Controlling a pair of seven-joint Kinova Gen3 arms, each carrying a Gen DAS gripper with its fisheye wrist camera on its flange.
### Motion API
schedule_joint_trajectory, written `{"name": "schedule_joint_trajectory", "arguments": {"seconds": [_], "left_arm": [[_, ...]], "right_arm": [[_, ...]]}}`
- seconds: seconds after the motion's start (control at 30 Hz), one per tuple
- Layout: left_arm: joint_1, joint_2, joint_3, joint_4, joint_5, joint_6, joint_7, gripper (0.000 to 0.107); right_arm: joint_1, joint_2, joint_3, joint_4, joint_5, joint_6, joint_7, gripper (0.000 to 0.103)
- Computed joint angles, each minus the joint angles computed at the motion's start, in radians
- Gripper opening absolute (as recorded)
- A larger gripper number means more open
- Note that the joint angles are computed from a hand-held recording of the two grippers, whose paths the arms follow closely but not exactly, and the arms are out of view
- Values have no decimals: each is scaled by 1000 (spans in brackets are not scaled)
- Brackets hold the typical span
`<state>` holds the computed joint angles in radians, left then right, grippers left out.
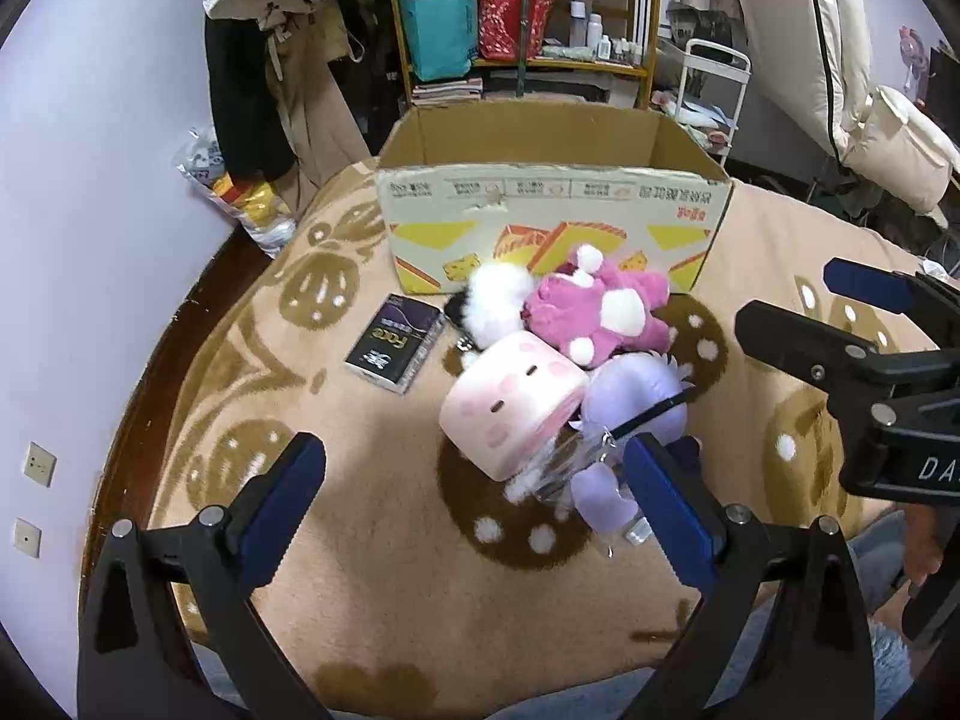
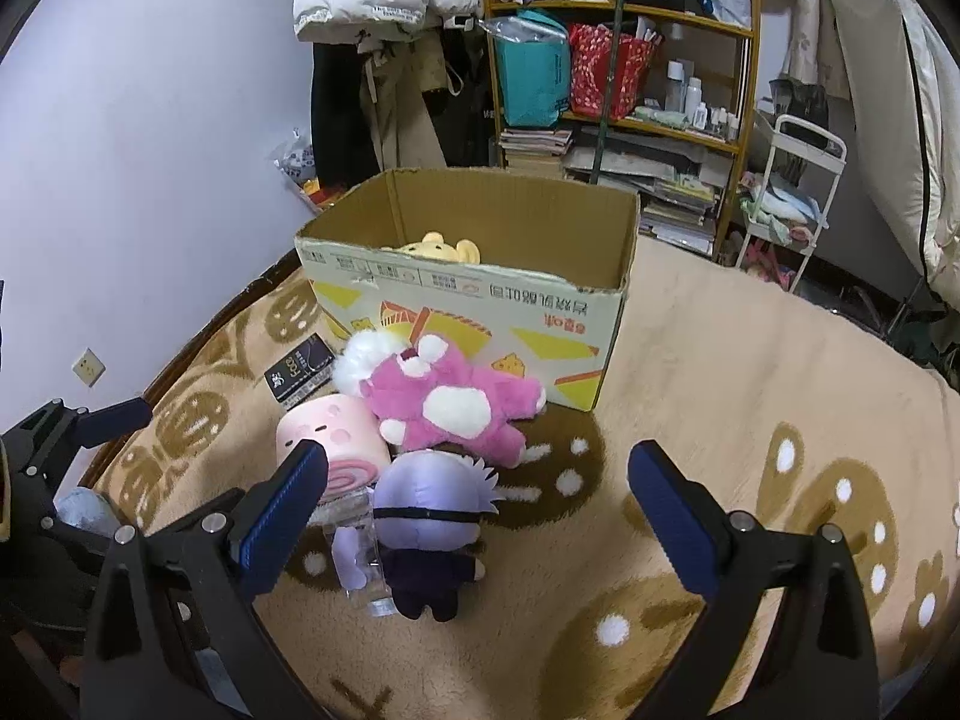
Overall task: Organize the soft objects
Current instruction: 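Withdraw both tools from the box back toward the toy pile, then lower the left tool onto the clear bagged purple keychain while the right tool descends onto the purple doll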
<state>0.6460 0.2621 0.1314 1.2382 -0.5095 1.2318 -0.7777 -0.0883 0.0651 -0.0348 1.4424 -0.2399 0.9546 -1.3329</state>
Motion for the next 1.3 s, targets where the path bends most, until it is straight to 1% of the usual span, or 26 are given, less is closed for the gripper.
{"name": "schedule_joint_trajectory", "arguments": {"seconds": [0.1, 0.53, 0.67, 0.87, 1.3], "left_arm": [[-10, 5, 4, 2, 26, -7, -15, 98], [-43, 53, -3, -2, 141, -23, -65, 98], [-50, 61, -10, 10, 171, -47, -50, 98], [-65, 75, -10, 22, 211, -81, -53, 98], [-81, 129, -12, -9, 288, -55, -107, 98]], "right_arm": [[-3, 12, -2, -4, 4, 11, -3, 103], [-34, 78, -13, -38, 83, 72, -62, 103], [-44, 99, -12, -57, 115, 101, -94, 103], [-37, 124, -11, -74, 113, 122, -114, 103], [-49, 187, -15, -112, 139, 165, -145, 103]]}}
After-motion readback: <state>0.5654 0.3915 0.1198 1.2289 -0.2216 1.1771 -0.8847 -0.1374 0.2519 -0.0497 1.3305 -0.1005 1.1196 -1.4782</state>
